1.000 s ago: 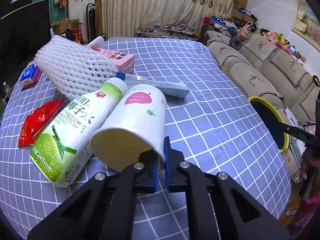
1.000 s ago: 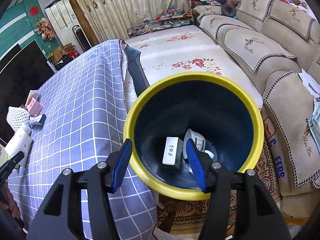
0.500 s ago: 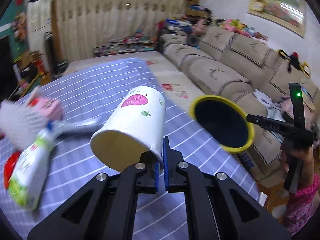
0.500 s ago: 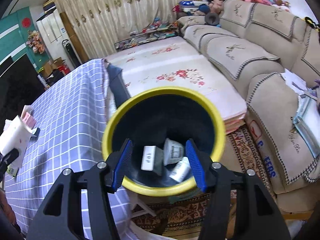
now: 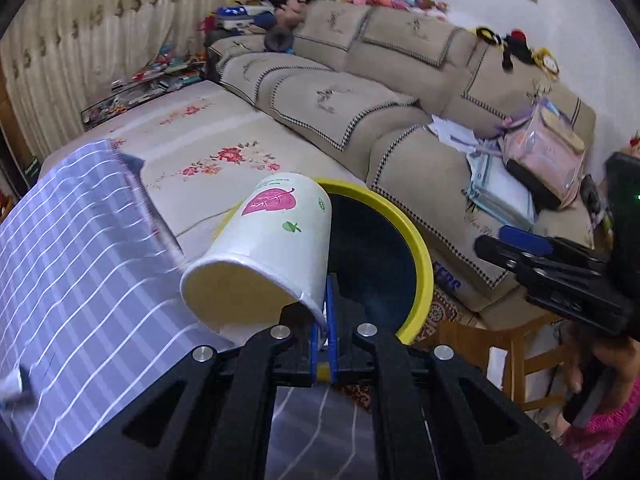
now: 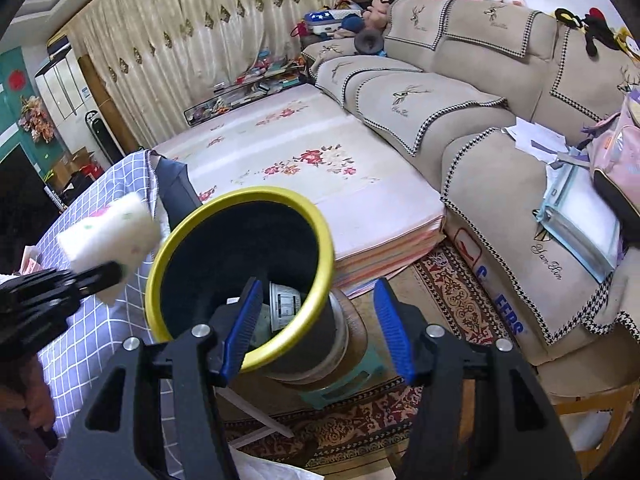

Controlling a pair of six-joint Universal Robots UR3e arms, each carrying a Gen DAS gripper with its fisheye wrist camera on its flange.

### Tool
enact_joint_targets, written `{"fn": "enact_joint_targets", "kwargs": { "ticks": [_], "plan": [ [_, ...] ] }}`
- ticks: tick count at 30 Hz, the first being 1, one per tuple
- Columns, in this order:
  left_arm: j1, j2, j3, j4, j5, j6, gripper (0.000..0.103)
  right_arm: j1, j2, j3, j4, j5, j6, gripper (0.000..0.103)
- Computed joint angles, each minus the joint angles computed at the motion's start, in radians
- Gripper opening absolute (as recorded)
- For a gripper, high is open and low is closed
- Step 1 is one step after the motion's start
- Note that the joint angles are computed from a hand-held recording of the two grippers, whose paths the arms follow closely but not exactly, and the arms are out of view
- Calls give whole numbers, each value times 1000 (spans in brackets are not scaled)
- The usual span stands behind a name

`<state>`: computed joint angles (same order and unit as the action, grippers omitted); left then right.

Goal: Collect trash
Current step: 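Carry the cup into the bin and open the left tool, then move the right tool toward the toothpaste tube while the left tool returns to the table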

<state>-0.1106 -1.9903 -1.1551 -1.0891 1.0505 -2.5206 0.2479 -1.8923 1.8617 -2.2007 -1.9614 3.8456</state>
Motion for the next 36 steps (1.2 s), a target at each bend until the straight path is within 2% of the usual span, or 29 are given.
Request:
{"fn": "enact_joint_targets", "kwargs": {
  "ticks": [3, 5, 6, 8, 12, 15, 18, 20, 23, 26, 29, 32, 36],
  "plan": [
    [-60, -103, 117, 1, 46, -43, 6, -19, -25, 16, 2, 7, -9, 56],
    [-93, -186, 222, -8, 93, -80, 23, -29, -43, 29, 2, 11, -12, 57],
    [-98, -215, 263, -16, 97, -95, 28, -34, -49, 32, 2, 13, -15, 57],
    [-97, -241, 305, -23, 99, -122, 31, -41, -59, 42, -2, 20, -17, 58],
    [-55, -184, 229, -2, 63, -118, 31, -20, -37, 41, -15, 23, -1, 58],
    [16, -66, 79, 25, 4, -106, 33, -3, -6, 28, -30, 32, 0, 58],
    [128, 100, -115, 53, -74, -77, 40, 25, 40, 0, -47, 35, 3, 59],
    [216, 211, -239, 71, -121, -55, 51, 41, 72, -20, -58, 39, 2, 59],
    [364, 371, -396, 83, -172, -9, 55, 75, 137, -68, -78, 46, -2, 59],
    [515, 491, -478, 33, -222, 64, 67, 121, 238, -157, -99, 57, -17, 60],
    [720, 620, -559, -52, -273, 172, 72, 163, 345, -262, -115, 79, -40, 60],
    [909, 681, -578, -167, -313, 273, 74, 219, 488, -414, -121, 101, -65, 60],
    [1116, 710, -583, -268, -345, 369, 75, 302, 740, -743, -71, 147, -117, 60]
  ]
}}
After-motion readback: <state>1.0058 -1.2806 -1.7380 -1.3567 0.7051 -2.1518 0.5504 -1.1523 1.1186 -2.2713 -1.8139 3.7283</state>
